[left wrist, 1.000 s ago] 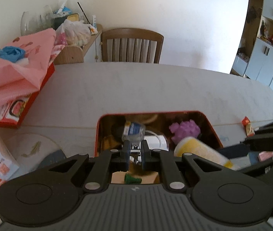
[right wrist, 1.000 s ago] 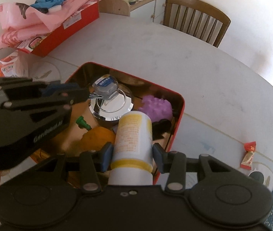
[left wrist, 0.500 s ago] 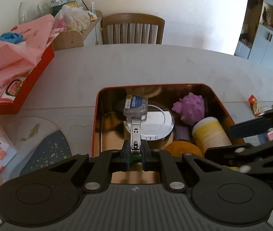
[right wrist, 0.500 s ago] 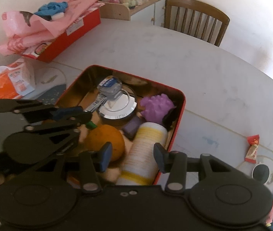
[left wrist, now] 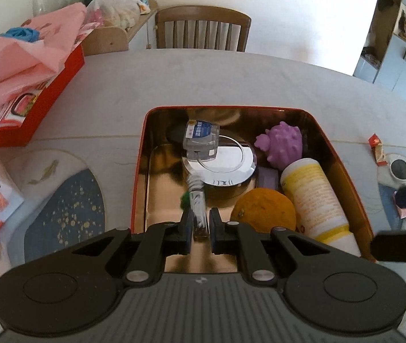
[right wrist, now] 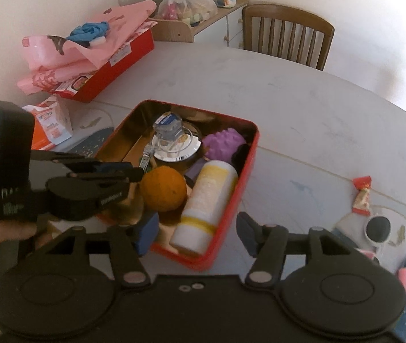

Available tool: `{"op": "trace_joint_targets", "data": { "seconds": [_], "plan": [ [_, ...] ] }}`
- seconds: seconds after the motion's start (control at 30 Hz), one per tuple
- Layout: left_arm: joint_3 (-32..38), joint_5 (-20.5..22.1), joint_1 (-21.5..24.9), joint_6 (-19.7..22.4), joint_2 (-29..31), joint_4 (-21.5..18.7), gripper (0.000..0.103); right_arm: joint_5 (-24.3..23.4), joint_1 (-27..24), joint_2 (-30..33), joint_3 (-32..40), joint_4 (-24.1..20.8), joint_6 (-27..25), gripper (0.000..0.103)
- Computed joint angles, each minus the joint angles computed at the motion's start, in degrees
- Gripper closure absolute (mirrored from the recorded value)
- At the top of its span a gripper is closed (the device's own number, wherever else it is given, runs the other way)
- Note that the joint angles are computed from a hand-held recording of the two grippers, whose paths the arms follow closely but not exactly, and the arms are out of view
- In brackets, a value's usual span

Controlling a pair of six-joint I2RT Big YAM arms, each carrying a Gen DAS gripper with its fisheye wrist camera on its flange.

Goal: Organize rigid objects
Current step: 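Move both tools back over the remaining table items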

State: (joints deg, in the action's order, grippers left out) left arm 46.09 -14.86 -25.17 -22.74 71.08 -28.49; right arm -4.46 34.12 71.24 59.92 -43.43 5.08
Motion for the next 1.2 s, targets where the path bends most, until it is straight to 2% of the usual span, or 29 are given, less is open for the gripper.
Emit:
{"op": "trace_joint_targets", "data": {
  "seconds": [0.37,0.57,0.67,0.77,0.83,0.93,1.07,1.2],
  "plan": [
    [-0.1,-2.0,-4.3,-5.8,-3.7,-2.4,0.089,-4.2,-4.8,-8.3,-5.0,0.3,-0.6,0.038],
    [1.0,-5.1,-8.8,-8.7,-4.4,-3.3,0.072,-7.9,-10.2,-13.1,-7.9,-0.7,-2.2,0.037],
    [2.1,-6.3,-11.1,-10.3,-4.1,-4.0,0.067,-9.3,-13.3,-15.3,-9.3,-1.1,-3.6,0.037],
    [3.4,-8.4,-13.7,-11.9,-3.5,-4.5,0.045,-10.9,-17.3,-17.3,-10.3,-1.5,-5.8,0.036],
    [4.3,-10.2,-15.8,-11.9,-2.8,-4.3,0.043,-12.0,-20.0,-18.2,-10.8,-1.7,-6.9,0.029],
    [6.3,-10.9,-18.2,-13.2,-1.0,-4.6,0.043,-14.1,-24.7,-18.9,-11.2,-2.2,-8.7,0.028],
    [9.4,-12.1,-21.0,-14.1,2.4,-4.5,0.034,-16.4,-30.6,-19.0,-11.7,-2.8,-11.4,0.023],
    [12.8,-12.4,-23.3,-14.6,6.4,-4.5,0.033,-18.5,-36.1,-18.1,-12.1,-3.2,-14.9,0.016]
  ]
}}
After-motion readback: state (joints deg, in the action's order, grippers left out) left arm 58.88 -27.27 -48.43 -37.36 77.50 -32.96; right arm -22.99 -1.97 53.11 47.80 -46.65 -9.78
